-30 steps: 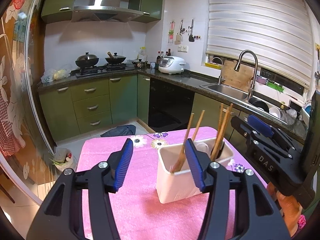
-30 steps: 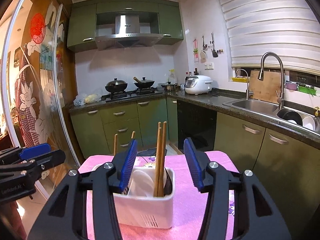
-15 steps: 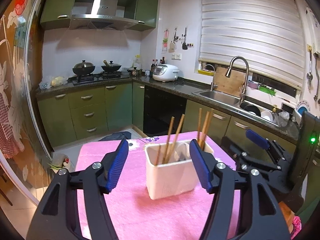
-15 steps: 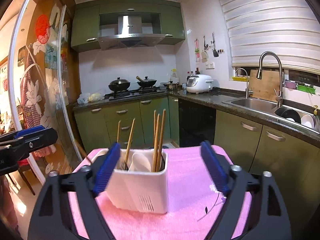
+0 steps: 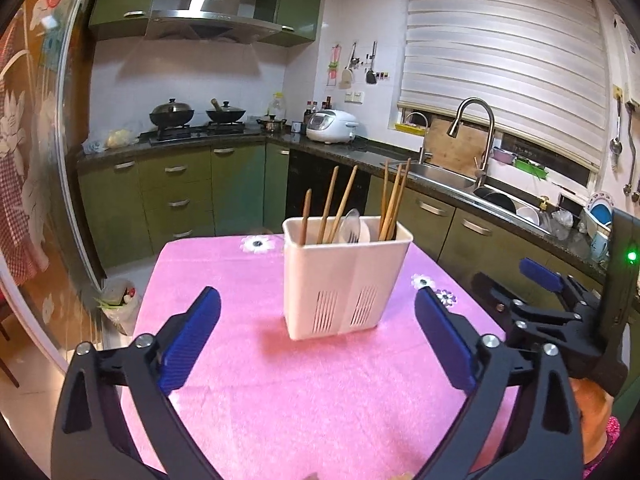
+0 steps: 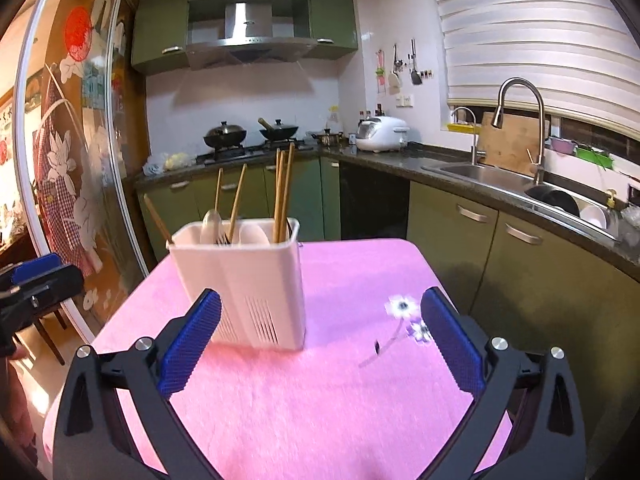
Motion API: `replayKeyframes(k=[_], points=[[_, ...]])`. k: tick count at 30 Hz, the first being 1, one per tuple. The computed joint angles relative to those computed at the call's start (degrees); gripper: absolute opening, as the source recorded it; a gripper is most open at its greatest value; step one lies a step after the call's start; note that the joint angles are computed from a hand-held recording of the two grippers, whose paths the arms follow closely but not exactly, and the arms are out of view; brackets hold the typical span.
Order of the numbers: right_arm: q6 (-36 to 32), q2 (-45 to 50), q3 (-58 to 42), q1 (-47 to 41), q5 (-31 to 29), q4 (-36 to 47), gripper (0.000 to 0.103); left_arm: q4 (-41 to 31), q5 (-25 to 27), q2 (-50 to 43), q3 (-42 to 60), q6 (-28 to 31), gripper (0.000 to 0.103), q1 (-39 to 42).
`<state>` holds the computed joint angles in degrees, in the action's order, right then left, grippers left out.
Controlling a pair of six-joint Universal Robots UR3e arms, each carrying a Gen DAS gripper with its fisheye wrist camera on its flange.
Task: Organize utensils
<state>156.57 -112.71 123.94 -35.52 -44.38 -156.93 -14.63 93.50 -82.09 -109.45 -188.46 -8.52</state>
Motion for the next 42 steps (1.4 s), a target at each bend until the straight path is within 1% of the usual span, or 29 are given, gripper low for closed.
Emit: replayKeyframes(k=[2, 4, 6, 7, 8, 11, 12, 13, 17, 18, 22, 24, 28, 31, 34, 37, 39, 42], points=[[-2.74, -3.42, 2.06, -2.53, 1.48, 3.18, 0.099, -0.37, 0.39, 0.81, -0.96, 0.35, 0.096, -0.51], [-7.02, -8.36, 4.20, -6.92, 5.03, 9.87, 0.099, -0.98, 1.18, 1.60, -1.55, 0.89, 0.096, -1.25], [-9.25, -12.26, 5.48, -9.81, 6.89, 14.48, 0.099, -1.70, 1.90, 1.70, -1.25, 1.30, 0.096, -2.01], [-11.09, -14.58, 5.94, -11.89, 8.64, 18.21, 0.099, -1.77, 2.26, 1.74, -1.28, 1.33, 0.096, -2.42], [-12.92, -16.51, 5.97, -13.66, 10.14, 22.08, 0.099, -1.70, 2.37, 1.94, -1.40, 1.38, 0.096, -2.70], [-16.92, -19.78, 5.18, -17.29, 13.23, 30.05, 0.099, -1.01, 2.32, 2.64, -1.74, 0.95, 0.096, -3.12], [-17.66, -20.42, 5.02, -17.99, 13.85, 31.42, 0.099, -1.35, 1.73, 3.15, -1.78, 1.20, 0.096, -2.66], [-19.53, -22.25, 4.98, -19.48, 15.00, 34.66, 0.099, -1.44, 1.18, 3.56, -1.84, 1.22, 0.096, -2.53], [-20.88, -22.94, 3.57, -20.25, 15.76, 37.80, 0.099, -1.11, 0.31, 4.04, -1.82, 0.65, 0.096, -2.58], [-22.26, -23.78, 3.33, -21.10, 16.30, 40.23, 0.099, -1.37, 0.47, 4.11, -1.70, 0.66, 0.096, -2.68], [-20.90, -22.92, 3.09, -20.32, 15.90, 38.50, 0.099, -1.92, 0.47, 3.90, -1.03, 0.97, 0.096, -2.84], [-20.53, -22.45, 2.96, -20.09, 15.85, 37.58, 0.099, -1.49, 1.68, 3.46, -0.65, 1.15, 0.096, -3.52], [-21.10, -23.19, 3.02, -20.44, 16.22, 38.19, 0.099, -1.71, 2.35, 2.66, 0.34, 0.80, 0.096, -4.03], [-19.85, -22.58, 3.33, -19.58, 15.65, 36.05, 0.099, -1.40, 4.61, 2.05, 0.92, 1.08, 0.097, -5.26], [-20.07, -22.70, 3.09, -19.66, 15.71, 36.80, 0.099, -0.94, 6.25, 1.67, 1.23, 1.63, 0.096, -6.20], [-20.32, -22.73, 2.95, -19.64, 15.67, 37.25, 0.099, -1.10, 5.66, 1.96, 1.11, 1.47, 0.097, -5.90], [-19.57, -22.16, 3.16, -19.04, 15.21, 35.73, 0.099, -1.49, 5.22, 2.05, 1.20, 1.35, 0.097, -5.53], [-19.47, -22.02, 3.20, -18.87, 15.06, 35.35, 0.099, -1.26, 6.03, 1.72, 1.48, 1.28, 0.097, -5.87]])
